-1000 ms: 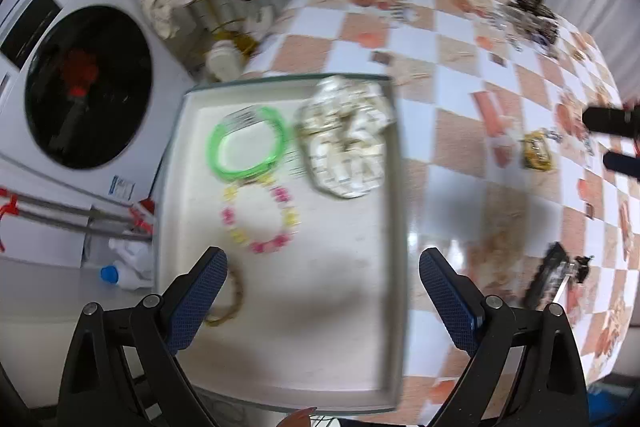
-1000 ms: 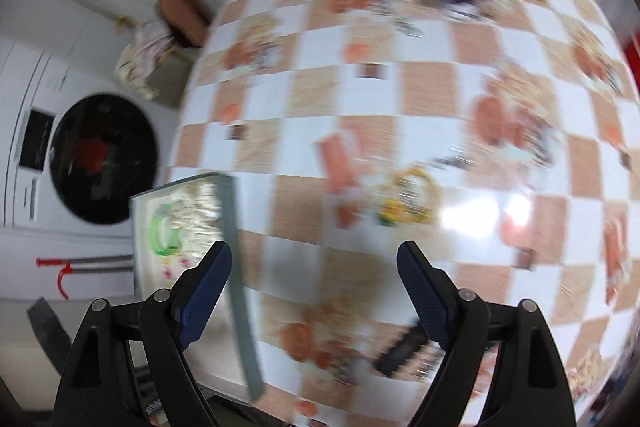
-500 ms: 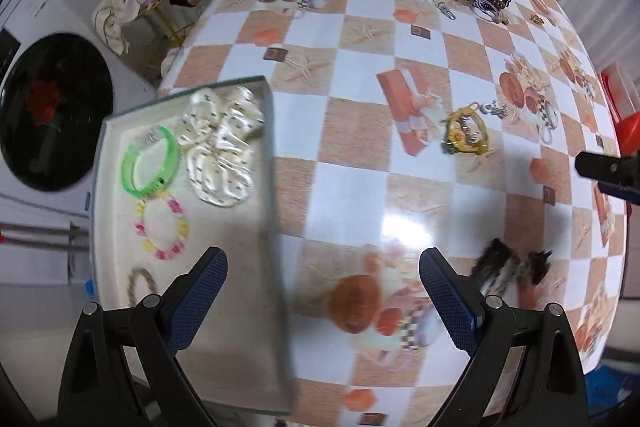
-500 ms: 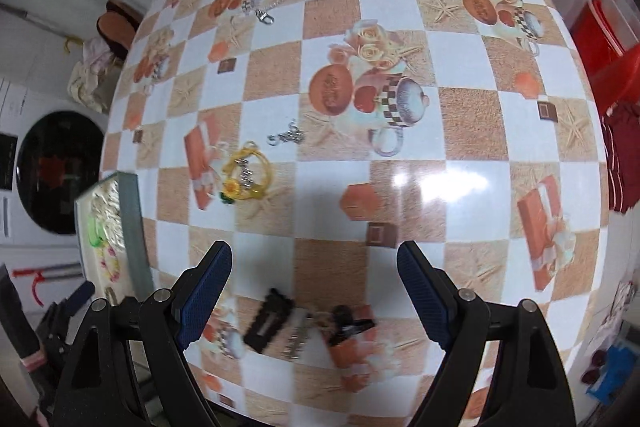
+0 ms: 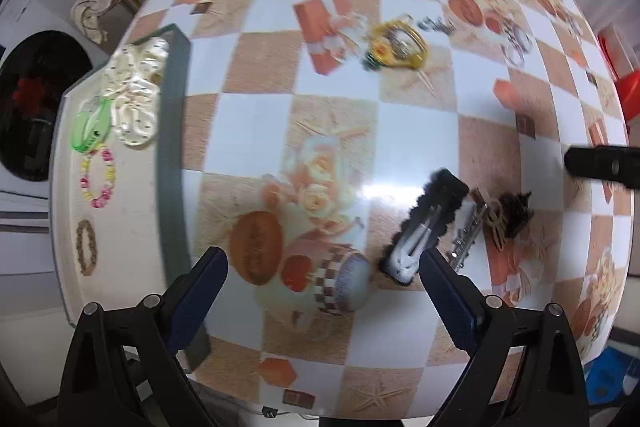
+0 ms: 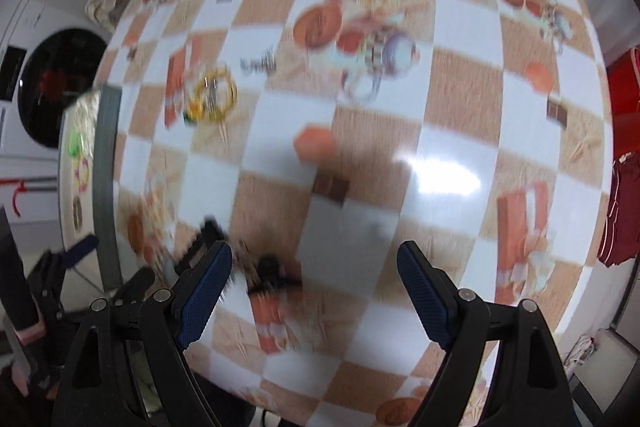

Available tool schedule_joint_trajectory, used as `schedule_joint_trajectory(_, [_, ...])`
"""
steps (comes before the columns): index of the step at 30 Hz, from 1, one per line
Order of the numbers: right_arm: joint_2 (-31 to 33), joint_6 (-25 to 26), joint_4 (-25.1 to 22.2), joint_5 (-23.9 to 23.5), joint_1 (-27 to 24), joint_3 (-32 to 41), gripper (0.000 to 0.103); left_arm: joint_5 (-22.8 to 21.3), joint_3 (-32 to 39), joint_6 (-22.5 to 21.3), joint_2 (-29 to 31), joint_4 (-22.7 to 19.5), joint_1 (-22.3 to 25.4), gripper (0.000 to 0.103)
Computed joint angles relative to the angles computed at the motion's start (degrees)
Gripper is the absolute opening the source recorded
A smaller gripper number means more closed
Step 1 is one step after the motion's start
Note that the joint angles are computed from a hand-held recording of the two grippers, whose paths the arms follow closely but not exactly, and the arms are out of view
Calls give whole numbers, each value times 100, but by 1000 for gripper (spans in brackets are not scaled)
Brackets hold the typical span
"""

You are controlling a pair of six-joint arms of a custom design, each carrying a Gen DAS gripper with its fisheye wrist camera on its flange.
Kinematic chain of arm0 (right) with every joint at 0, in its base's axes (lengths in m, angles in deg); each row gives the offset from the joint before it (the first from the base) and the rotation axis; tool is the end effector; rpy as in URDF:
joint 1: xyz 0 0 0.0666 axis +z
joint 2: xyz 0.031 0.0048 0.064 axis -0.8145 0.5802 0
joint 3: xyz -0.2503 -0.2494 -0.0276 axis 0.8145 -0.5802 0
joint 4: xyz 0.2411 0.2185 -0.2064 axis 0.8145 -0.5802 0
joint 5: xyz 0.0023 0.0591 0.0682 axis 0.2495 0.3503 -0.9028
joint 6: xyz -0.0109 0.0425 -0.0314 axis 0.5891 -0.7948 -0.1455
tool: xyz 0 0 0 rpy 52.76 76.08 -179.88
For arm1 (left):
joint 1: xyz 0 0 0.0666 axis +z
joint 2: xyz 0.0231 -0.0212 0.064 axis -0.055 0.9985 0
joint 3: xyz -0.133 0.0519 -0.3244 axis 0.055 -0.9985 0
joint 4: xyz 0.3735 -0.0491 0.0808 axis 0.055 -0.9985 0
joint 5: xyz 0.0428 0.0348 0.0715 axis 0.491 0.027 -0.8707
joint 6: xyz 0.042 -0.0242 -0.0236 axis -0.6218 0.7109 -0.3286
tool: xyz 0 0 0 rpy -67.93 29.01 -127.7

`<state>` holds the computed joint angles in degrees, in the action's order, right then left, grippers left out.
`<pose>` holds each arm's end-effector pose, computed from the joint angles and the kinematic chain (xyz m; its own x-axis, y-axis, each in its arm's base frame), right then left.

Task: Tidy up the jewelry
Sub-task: 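Lower the left tool onto the black snap hair clip while the right tool reaches the black claw clip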

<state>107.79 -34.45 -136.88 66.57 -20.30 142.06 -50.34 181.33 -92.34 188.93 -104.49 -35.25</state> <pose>0.4166 0.2857 0.3723 -0.8166 0.5768 -0.0189 0.5579 0.7974 0.2302 0.5021 -0.3139 0.3533 -0.7308 0.6722 -0.1190 0.6702 0.7396 0.0618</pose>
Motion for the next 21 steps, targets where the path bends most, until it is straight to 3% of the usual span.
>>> schedule_joint_trajectory(3, [-36,-174,128,-165,127,-147,86,105,-92,-99,-2,51,-50,100])
schedule_joint_trajectory(8, [28,-286,284,-290,279,-203,71,242,-154,-247,28,58,-73,100])
schedule_joint_trajectory(16, [215,-388,510,-383,324,-186,63,266,-149,-436,185,147,-59,100])
schedule_joint_trajectory(21, [393,-319,518,-437,329,-75,52,304,-60,-529,331,181,-50,100])
